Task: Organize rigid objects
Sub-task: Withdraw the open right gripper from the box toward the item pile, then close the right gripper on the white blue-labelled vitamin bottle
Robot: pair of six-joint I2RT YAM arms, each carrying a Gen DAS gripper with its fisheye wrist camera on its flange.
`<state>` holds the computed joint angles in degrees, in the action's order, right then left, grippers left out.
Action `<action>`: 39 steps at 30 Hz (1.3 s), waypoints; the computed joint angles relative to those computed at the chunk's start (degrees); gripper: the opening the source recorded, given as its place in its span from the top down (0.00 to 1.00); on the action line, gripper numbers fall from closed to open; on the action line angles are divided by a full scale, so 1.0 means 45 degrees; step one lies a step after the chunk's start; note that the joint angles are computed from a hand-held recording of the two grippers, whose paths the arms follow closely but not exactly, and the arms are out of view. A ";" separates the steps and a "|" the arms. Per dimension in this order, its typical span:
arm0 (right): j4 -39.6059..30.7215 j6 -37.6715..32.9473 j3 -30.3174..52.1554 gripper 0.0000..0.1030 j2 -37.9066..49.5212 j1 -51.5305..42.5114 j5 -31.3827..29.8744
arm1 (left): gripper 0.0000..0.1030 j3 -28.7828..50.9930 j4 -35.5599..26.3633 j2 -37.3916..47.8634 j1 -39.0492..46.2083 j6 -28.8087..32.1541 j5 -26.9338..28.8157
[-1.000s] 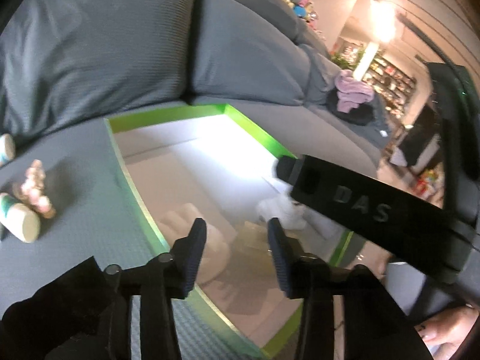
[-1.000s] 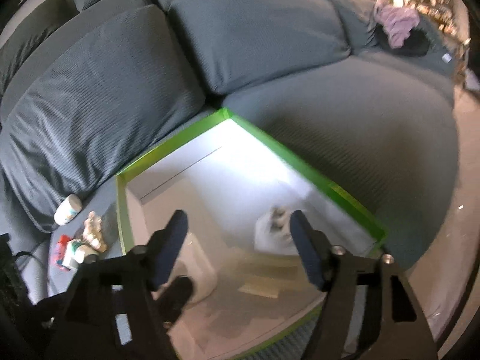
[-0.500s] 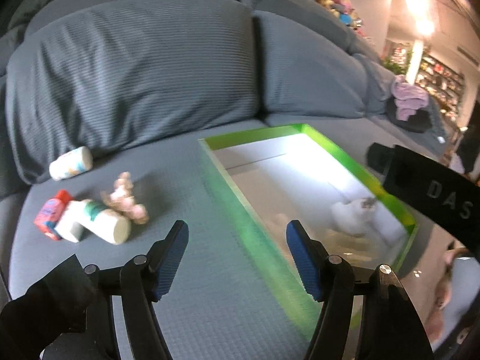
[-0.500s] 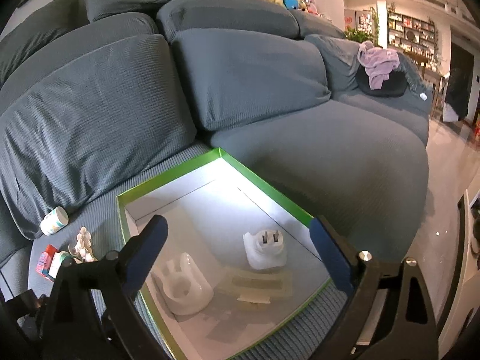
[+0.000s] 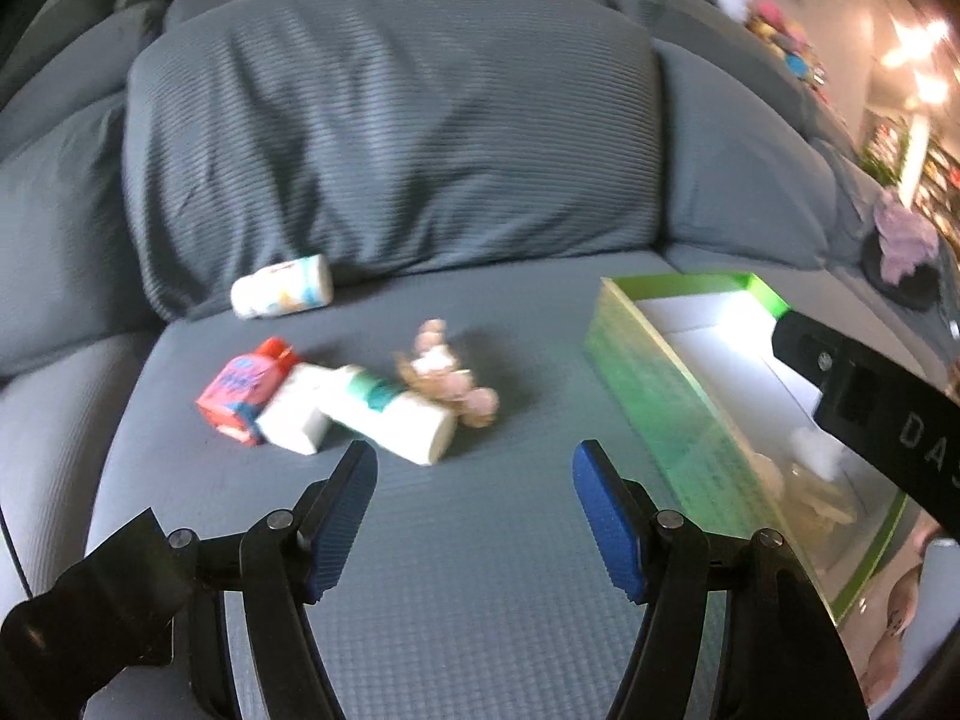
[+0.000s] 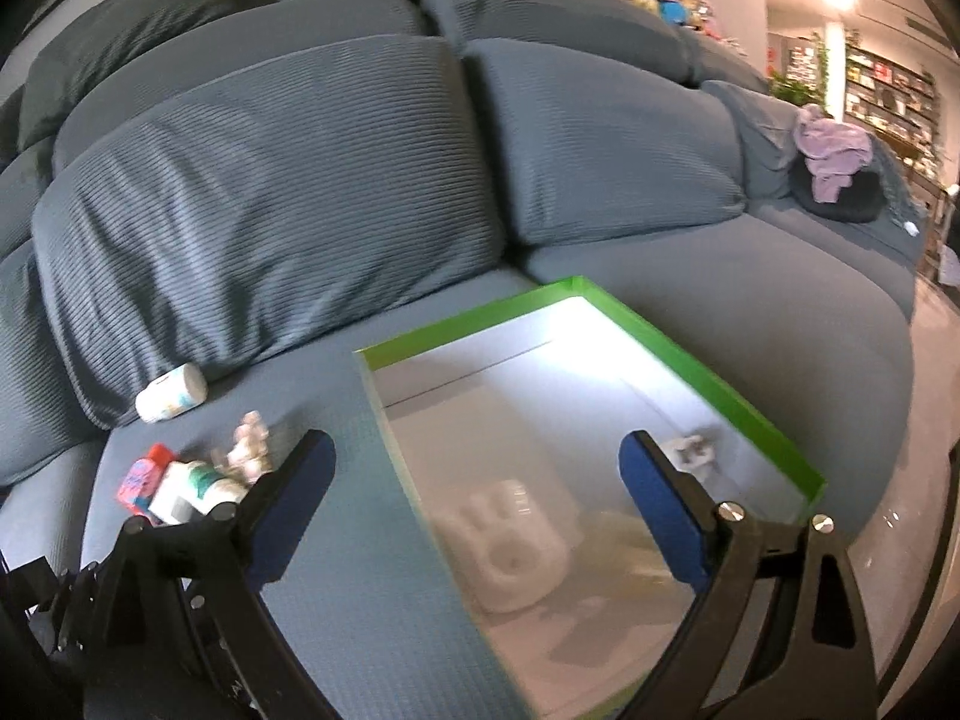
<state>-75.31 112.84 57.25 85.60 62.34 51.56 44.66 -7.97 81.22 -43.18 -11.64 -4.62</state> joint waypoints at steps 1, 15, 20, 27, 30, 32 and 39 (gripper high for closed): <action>0.0247 -0.0208 0.0135 0.07 0.0152 -0.0020 0.0023 | 0.33 -0.0018 -0.0055 -0.0023 0.0336 -0.0022 0.0211; 0.5270 -0.4862 0.1058 0.07 0.1608 -0.0959 -0.0574 | 0.33 -0.0230 -0.0021 0.0291 0.3929 0.0610 0.1393; 0.8310 -0.7652 0.0861 0.07 0.2063 -0.1929 -0.1789 | 0.33 0.0194 -0.0019 0.1102 0.4864 0.0680 0.1736; 1.1475 -1.0722 0.1143 0.08 0.3210 -0.3269 -0.4611 | 0.33 0.1353 -0.0520 0.2857 0.6140 0.0421 0.2838; 1.2138 -1.1577 0.1754 0.11 0.3892 -0.3553 -0.5683 | 0.33 0.1830 -0.0513 0.3483 0.6733 0.0198 0.3493; 1.2542 -1.2045 0.2133 0.12 0.4332 -0.3792 -0.6482 | 0.33 0.2022 -0.0427 0.3783 0.7032 0.0185 0.3652; 1.1277 -1.3643 0.5474 0.11 0.6655 -0.4789 -0.7656 | 0.33 0.3109 -0.0452 0.4858 0.7836 -0.0296 0.3888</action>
